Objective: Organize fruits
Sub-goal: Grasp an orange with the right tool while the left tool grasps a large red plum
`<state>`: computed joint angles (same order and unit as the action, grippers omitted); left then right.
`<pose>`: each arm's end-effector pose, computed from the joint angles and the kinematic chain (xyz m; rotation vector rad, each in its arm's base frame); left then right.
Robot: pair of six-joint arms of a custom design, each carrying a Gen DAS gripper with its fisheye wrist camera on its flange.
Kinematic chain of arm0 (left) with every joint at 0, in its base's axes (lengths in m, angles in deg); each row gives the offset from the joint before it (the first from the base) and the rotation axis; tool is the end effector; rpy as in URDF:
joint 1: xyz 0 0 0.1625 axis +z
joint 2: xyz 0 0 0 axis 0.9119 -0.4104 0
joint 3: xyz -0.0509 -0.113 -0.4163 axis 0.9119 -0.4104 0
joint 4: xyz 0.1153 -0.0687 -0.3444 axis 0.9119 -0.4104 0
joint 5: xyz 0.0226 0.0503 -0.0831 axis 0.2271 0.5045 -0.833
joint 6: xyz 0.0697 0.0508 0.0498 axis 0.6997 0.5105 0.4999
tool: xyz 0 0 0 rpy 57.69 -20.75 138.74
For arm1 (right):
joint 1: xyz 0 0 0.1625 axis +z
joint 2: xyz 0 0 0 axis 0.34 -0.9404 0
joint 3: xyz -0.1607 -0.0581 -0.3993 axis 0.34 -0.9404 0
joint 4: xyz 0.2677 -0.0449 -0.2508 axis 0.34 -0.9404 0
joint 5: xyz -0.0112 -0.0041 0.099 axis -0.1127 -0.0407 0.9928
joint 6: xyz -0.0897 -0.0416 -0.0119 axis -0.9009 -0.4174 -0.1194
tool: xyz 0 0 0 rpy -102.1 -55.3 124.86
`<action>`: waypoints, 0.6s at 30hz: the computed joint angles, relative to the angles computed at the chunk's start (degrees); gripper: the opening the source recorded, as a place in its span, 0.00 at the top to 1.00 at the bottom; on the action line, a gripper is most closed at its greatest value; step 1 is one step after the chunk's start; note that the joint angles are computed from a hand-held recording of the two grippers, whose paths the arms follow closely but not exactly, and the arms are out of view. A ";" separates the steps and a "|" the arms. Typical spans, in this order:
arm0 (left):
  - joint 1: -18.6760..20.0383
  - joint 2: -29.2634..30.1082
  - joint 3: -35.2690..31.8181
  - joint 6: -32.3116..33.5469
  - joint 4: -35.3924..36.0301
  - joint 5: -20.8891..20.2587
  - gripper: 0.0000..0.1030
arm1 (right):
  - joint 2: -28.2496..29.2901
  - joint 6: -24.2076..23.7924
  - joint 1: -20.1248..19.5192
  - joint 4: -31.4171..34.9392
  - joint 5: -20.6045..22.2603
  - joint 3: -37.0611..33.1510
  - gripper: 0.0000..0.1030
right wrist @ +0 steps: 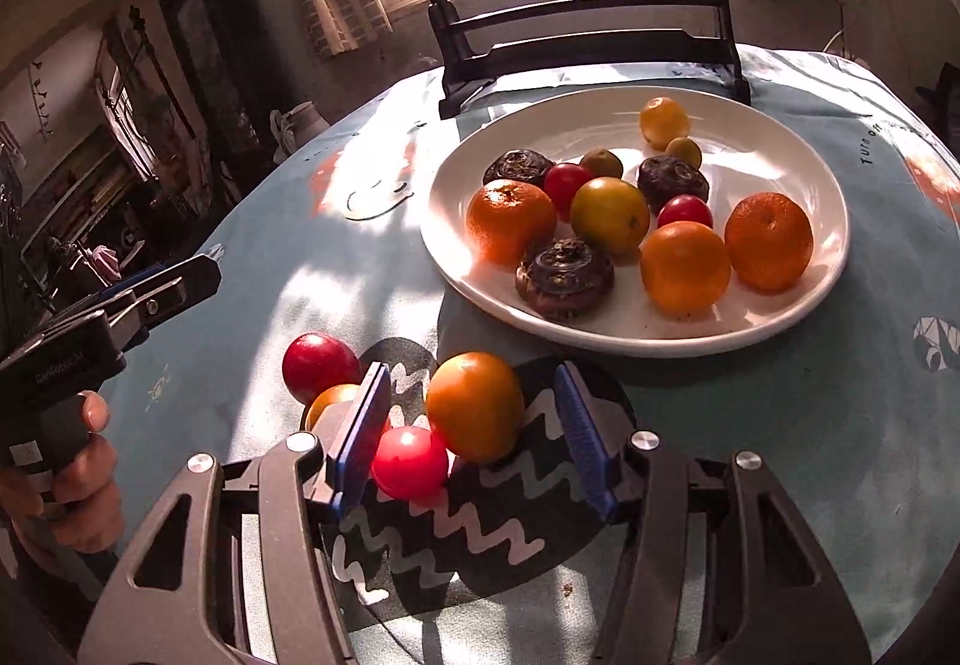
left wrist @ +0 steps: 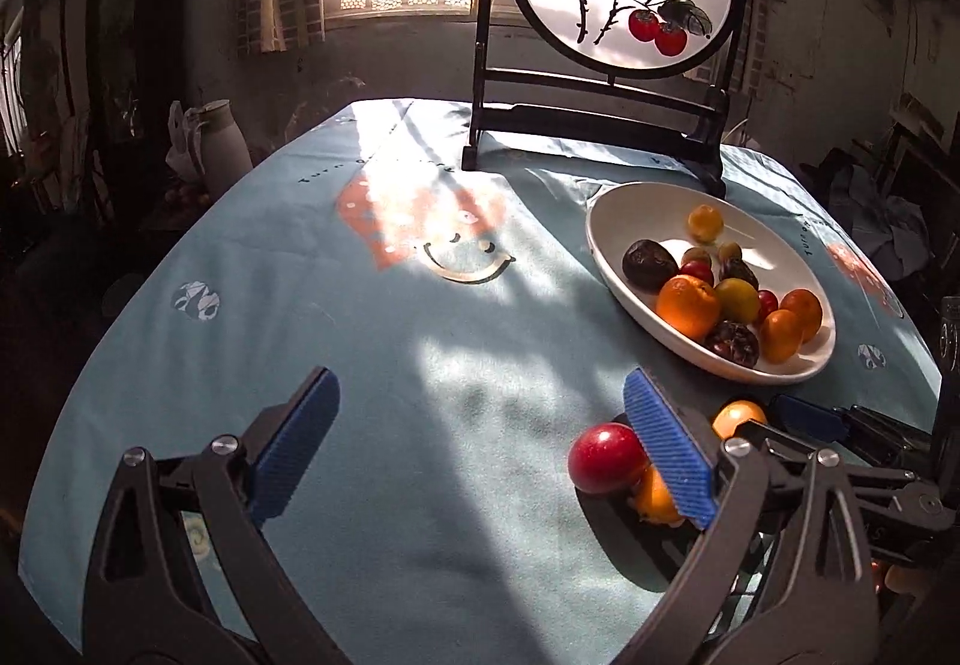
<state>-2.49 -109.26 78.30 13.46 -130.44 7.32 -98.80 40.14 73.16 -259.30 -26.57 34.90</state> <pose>-0.1353 -0.6849 0.1243 0.7865 2.3530 -0.8763 0.1296 -0.6195 0.0779 0.2201 -2.5015 1.0080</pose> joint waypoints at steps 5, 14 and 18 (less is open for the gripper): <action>0.08 0.08 -0.26 -0.09 0.59 -0.11 0.05 | -0.33 2.94 -1.00 2.72 1.45 -0.71 0.44; 0.10 0.01 -0.26 -0.36 0.86 -0.19 0.05 | -0.86 5.66 -2.36 6.59 5.42 -1.28 0.63; 0.28 0.19 -0.78 -0.63 2.96 -0.49 0.05 | -1.84 6.47 -2.35 5.64 6.47 0.06 0.64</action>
<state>-2.21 -109.07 77.51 12.83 -127.48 6.83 -100.63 46.60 70.80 -253.67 -20.10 34.96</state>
